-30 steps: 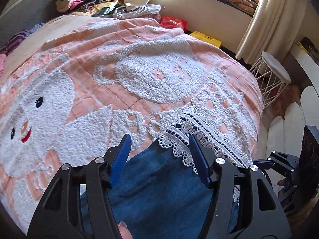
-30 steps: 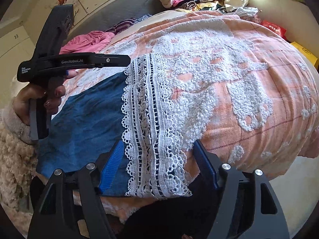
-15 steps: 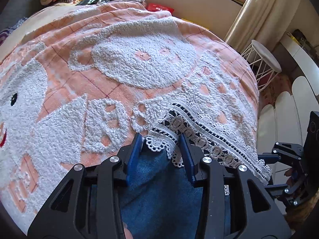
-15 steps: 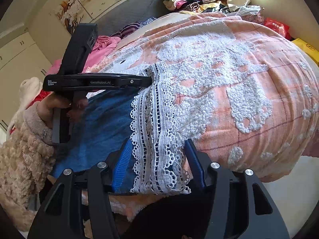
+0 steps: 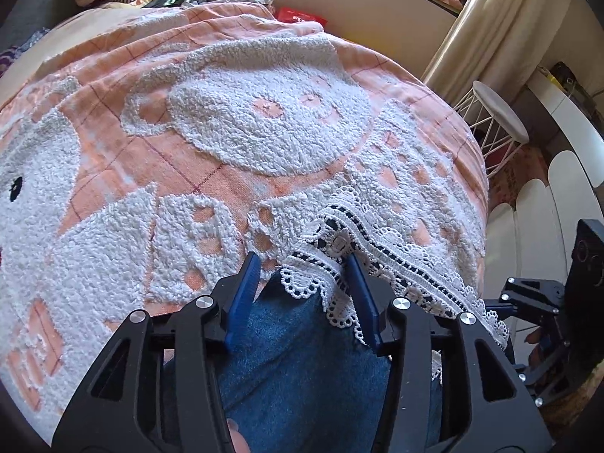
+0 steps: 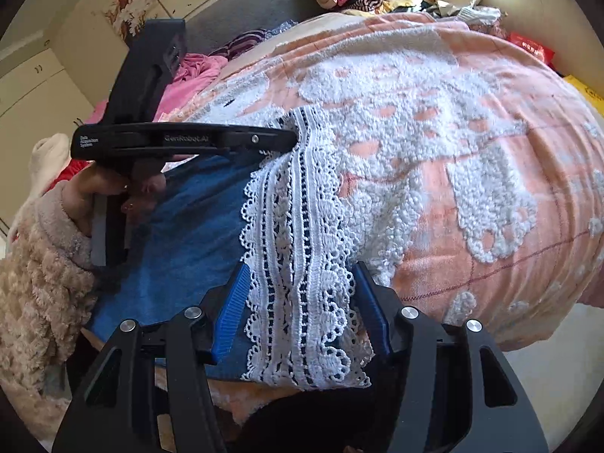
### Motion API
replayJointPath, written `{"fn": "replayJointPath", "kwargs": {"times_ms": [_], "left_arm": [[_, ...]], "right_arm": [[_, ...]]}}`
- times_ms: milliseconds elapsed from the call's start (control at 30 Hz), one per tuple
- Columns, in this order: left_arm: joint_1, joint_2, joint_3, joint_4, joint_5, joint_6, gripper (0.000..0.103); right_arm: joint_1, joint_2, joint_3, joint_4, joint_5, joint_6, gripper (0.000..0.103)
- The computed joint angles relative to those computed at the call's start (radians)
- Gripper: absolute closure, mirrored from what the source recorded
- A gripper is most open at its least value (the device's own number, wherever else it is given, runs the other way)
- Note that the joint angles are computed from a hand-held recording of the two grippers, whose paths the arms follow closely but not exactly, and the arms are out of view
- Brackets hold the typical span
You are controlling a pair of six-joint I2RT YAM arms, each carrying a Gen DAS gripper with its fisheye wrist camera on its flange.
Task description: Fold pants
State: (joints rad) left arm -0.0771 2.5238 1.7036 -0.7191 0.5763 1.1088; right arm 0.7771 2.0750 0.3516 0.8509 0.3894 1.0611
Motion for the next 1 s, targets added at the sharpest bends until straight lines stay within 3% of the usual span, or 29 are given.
{"fn": "replayJointPath", "kwargs": {"times_ms": [133,267,333,367,467,567,733,1000], "left_arm": [[-0.001,-0.011,-0.031,0.035,0.006,0.001,0.058],[-0.004,-0.004,-0.016,0.006,0.000,0.003,0.059],[-0.007,-0.013,-0.025,0.006,-0.015,0.000,0.064],[-0.005,-0.010,-0.016,-0.019,-0.009,0.005,0.073],[0.000,-0.039,-0.064,0.029,-0.011,-0.017,0.083],[0.015,-0.047,-0.070,0.019,0.007,-0.011,0.087],[0.068,-0.045,-0.021,-0.088,0.081,0.016,0.090],[0.197,-0.020,0.116,-0.298,0.196,0.118,0.090]], "right_arm": [[0.013,-0.008,-0.025,0.020,-0.016,0.020,0.055],[0.025,0.084,-0.066,0.234,-0.073,0.069,0.061],[0.003,0.159,-0.075,0.351,-0.101,0.101,0.071],[-0.003,0.169,-0.083,0.377,-0.106,0.111,0.073],[0.008,0.171,-0.111,0.441,-0.095,0.129,0.080],[0.054,0.060,-0.101,0.300,-0.035,0.131,0.081],[0.090,-0.118,-0.033,0.034,0.012,0.089,0.081],[0.148,-0.244,0.115,-0.238,0.051,0.017,0.081]]}}
